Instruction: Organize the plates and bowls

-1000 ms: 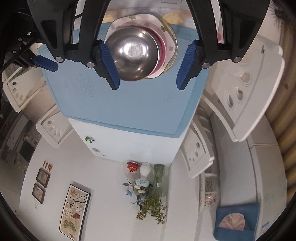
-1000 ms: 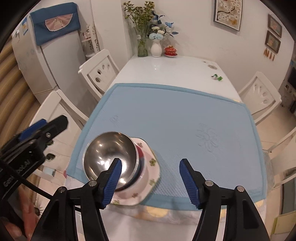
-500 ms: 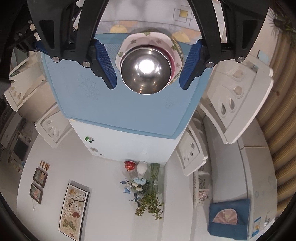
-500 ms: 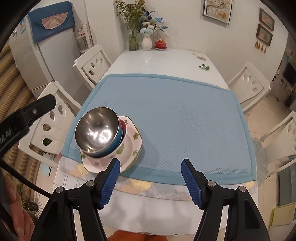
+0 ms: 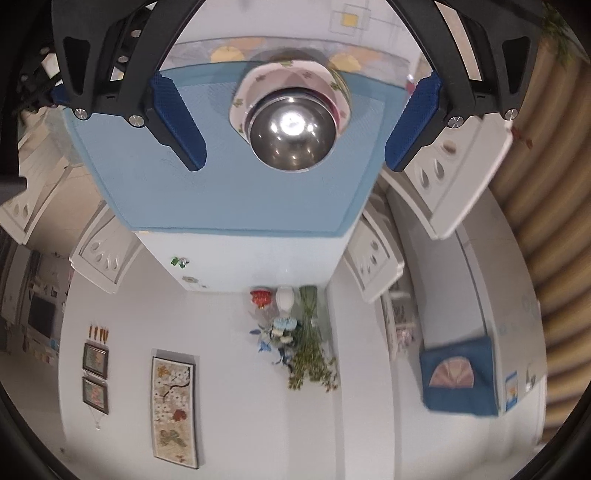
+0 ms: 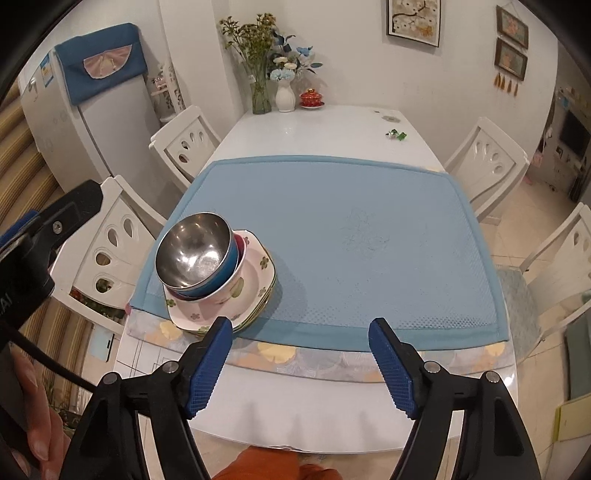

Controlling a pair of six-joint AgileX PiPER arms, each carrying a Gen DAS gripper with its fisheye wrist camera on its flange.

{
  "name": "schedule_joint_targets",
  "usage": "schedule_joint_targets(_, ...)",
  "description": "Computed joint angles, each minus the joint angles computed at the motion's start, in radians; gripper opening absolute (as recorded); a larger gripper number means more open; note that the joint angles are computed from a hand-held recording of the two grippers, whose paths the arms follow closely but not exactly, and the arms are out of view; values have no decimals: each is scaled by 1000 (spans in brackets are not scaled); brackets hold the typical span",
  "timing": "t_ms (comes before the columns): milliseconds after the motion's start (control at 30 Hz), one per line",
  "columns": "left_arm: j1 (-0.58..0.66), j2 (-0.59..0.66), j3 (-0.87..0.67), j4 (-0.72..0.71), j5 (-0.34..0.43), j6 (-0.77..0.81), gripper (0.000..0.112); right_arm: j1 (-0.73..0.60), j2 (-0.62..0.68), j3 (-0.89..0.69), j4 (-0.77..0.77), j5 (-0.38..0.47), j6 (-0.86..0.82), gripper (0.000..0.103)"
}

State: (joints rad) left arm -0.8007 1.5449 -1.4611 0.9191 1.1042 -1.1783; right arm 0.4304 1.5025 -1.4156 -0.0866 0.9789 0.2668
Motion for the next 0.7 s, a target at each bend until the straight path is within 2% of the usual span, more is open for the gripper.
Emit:
schedule_joint_targets(167, 81, 11, -9, -77, -109, 65, 98, 41, 28, -38, -106, -1, 83, 74)
schedule_joint_targets(467, 238, 33, -8, -166, -262, 246, 98, 82, 195, -207, -128, 71, 191, 74)
schedule_joint_targets(700, 328, 74, -39, -285, -316, 432, 98, 130, 285, -299, -174, 115, 289, 74)
